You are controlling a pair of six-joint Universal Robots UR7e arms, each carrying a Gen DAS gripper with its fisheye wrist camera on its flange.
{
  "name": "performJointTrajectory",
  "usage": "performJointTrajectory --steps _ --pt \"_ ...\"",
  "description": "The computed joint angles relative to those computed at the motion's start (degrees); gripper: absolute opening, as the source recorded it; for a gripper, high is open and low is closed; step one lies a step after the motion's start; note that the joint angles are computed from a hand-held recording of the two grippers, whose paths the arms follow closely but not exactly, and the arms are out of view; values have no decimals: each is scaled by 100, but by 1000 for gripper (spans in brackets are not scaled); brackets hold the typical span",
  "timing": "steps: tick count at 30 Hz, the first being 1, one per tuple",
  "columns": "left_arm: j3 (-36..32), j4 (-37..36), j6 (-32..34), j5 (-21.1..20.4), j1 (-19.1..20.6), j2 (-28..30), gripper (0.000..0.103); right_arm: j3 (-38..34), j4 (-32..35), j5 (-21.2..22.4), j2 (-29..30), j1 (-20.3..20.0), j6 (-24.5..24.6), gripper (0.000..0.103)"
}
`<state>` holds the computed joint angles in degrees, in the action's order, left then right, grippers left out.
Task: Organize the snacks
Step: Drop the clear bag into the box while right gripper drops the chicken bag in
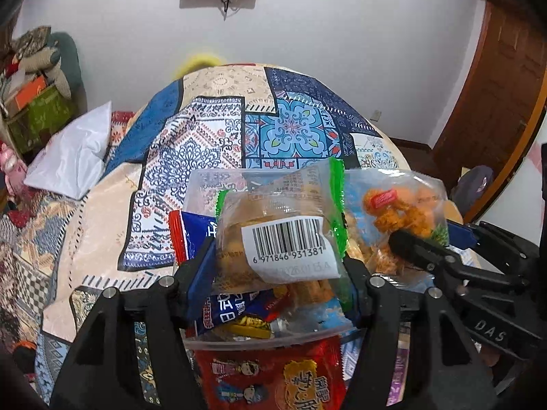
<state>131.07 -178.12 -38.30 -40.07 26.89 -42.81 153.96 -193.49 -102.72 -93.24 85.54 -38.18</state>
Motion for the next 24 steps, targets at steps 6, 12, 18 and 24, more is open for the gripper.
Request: performJointTrajectory --steps 6,12,18,24 --pt "-38 357 -172 104 -25 62 81 125 -701 -276 302 -29 -132 56" --pt "227 -41 -245 -190 -63 -86 89 222 -295 -87 -197 -239 -209 68" --pt "460 211 -539 -120 -336 -317 89 412 86 -4 -799 -256 -318 68" --pt "841 634 -1037 -2 -754 -732 90 575 908 397 -1795 -430 -275 69"
